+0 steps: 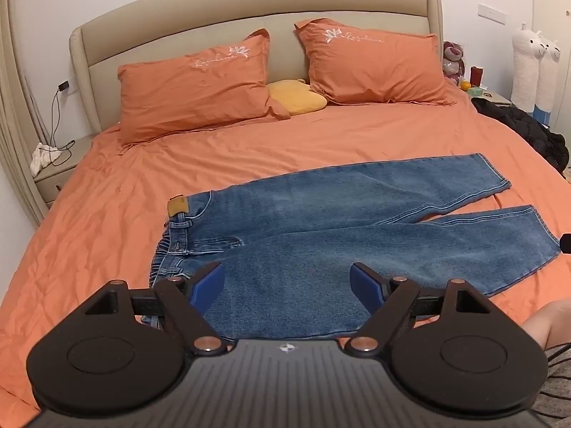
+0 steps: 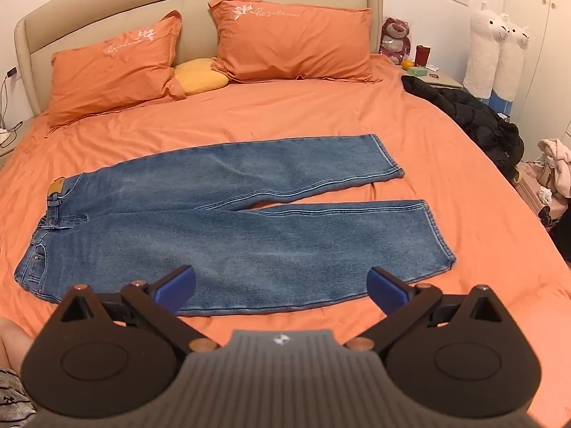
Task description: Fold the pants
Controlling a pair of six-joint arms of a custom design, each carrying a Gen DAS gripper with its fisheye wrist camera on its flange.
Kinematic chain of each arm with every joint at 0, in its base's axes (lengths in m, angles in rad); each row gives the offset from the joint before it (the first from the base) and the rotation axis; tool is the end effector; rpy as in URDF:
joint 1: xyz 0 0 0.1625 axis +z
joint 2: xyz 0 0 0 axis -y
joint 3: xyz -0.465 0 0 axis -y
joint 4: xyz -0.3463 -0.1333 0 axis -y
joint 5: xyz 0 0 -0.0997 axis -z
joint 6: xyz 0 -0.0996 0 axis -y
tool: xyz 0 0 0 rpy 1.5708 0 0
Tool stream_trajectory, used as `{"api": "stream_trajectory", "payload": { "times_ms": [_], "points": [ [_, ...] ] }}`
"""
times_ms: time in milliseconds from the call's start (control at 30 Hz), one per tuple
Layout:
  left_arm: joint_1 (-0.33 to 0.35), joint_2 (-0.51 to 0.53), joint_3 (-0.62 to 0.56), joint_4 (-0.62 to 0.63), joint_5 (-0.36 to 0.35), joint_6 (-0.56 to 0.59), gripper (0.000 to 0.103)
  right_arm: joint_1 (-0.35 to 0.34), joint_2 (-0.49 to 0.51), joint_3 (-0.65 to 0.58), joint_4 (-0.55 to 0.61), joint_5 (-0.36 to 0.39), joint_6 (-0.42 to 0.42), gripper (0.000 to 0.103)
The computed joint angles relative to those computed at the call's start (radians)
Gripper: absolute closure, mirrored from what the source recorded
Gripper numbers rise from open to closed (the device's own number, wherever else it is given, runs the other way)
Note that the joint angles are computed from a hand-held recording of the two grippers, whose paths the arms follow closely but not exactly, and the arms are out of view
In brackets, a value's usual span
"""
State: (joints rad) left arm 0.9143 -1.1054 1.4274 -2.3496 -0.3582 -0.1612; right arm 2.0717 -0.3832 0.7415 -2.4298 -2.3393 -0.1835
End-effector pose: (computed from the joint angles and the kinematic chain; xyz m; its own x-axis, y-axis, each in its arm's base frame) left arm -0.2124 -0.6469 0.4811 -0.6109 -0.2259 -0.7588 0.4556 0.6835 -0.5703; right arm 0.4776 -0.7389 0.2000 -0.7007 -0.1921 0.6871 -0.5585 0.7470 -0.3607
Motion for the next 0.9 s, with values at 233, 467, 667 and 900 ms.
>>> {"api": "stream_trajectory", "payload": {
  "times_ms": [233, 467, 667, 900],
  "points": [
    [-0.003, -0.002, 0.002, 0.006, -0.022, 0.007, 0.009, 0.002, -0.01, 0.019, -0.009, -0.008, 0.004, 0.005],
    [-0.008, -0.004, 0.005, -0.003, -0.03, 0.008, 0.009, 0.005, -0.018, 0.043, -0.035, -0.013, -0.01, 0.005],
    [-0.01, -0.005, 0.007, -0.003, -0.031, 0.008, 0.009, 0.008, -0.024, 0.068, -0.064, -0.02, -0.018, 0.005],
    [-0.011, -0.01, 0.013, -0.013, -0.039, 0.015, 0.009, 0.011, -0.033, 0.085, -0.072, -0.036, -0.006, 0.005]
  ]
}}
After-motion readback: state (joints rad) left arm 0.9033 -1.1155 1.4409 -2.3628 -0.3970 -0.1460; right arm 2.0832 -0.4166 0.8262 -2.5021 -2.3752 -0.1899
